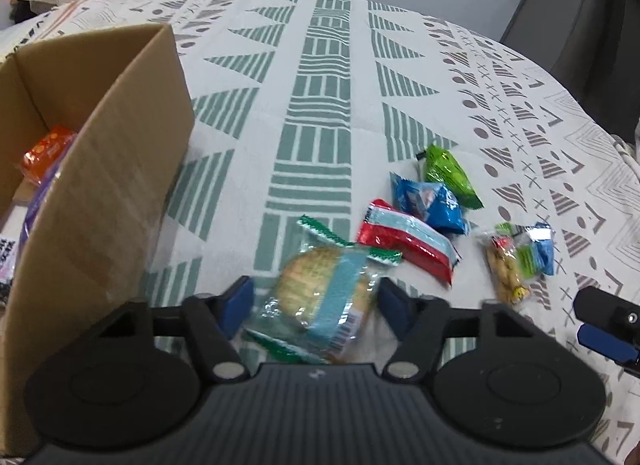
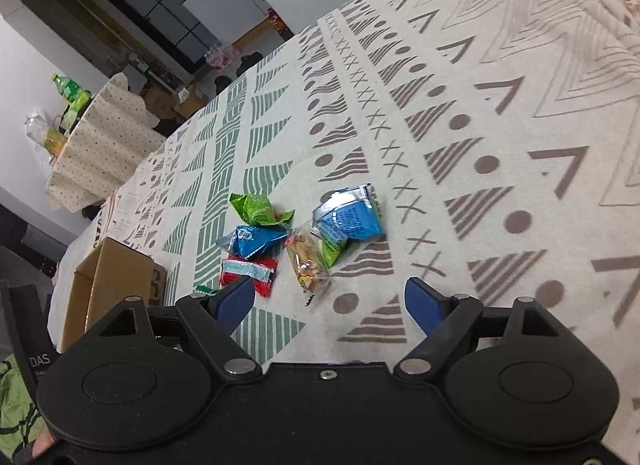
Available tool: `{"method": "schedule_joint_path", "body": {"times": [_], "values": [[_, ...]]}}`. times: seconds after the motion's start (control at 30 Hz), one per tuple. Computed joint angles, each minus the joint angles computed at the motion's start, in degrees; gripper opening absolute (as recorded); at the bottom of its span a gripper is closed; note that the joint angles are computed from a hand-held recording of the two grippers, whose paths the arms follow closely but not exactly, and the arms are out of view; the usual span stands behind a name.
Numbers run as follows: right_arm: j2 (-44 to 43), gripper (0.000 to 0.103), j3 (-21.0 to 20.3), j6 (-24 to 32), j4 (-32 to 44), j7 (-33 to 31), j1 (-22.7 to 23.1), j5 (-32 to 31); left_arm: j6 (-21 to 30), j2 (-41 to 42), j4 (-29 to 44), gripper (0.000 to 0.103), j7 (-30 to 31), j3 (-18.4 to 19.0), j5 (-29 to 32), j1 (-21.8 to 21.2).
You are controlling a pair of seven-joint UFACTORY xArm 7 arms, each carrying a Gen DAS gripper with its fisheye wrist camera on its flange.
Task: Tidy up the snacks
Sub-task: 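Grasp the green cookie pack with the left gripper while the right grasps the peanut candy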
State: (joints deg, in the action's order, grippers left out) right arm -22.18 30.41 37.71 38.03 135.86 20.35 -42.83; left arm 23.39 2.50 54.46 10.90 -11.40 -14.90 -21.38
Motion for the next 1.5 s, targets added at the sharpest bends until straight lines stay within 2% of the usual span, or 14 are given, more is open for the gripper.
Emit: {"method": "schedule_joint_path", "body": {"times": [0.07,0.27,0.5,0.67,0.77,0.83,0.87,0.93,0.97,1.0,1.13,1.5], "values": [[1.29,0.082,-0.32,-0.5,0.7,-0.81,-0.55,-1.1,0.13,0.19,0.35,0.048,-1.18,0.18,0.93,0.03],[3.96,0.078,-2.01,-2.55,1.54,-1.33,-1.07,-4.67,-0.01,-0.38,0.68,0.048,0.36,0.18,-2.41,0.55],[5.58,0.073,-3.71,-2.84,2.21,-1.97,0.2,-5.3,1.3,-0.78,2.88,0.048,4.22,0.28,-8.25,0.79],[9.34,0.069,-5.67,-2.58,5.14,-6.77,1.13,-5.55,2.36,-0.93,3.8,0.048,5.11,0.56,-9.97,1.11],[11.78,0.068,-6.76,-1.1,7.46,-9.84,2.41,-5.93,2.67,-1.27,3.46,0.048,5.74,0.78,-10.77,1.33],[13.21,0.064,-7.53,0.39,8.84,-11.85,3.46,-6.04,3.06,-1.35,3.25,0.048,5.36,0.96,-10.43,1.45],[13.95,0.059,-7.94,1.44,9.55,-12.95,4.05,-5.79,3.45,-1.38,3.28,0.048,4.86,1.05,-10.02,1.51],[15.21,0.039,-8.64,4.82,11.16,-15.3,5.4,-4.29,3.94,-1.73,3.17,0.048,4.48,1.16,-9.63,1.62],[15.71,0.024,-8.94,6.97,12.14,-17.2,6.21,-2.97,3.95,-2.16,2.97,0.048,4.82,1.2,-9.86,1.65],[15.49,0.02,-9.47,7.13,12.18,-18.17,6.83,-2.02,3.84,-2.61,2.74,0.048,5.1,1.26,-9.92,1.65],[12.95,0.019,-9.42,4.84,10.63,-14.4,7.5,-2.58,4.1,-4.43,2.23,0.048,5.54,1.7,-10.7,1.56],[10.03,0.019,-4.6,12.65,14.73,-4.33,8.26,-8.97,3.95,-10.57,0.23,0.048,5.5,3.8,-11.97,1.21]]}}
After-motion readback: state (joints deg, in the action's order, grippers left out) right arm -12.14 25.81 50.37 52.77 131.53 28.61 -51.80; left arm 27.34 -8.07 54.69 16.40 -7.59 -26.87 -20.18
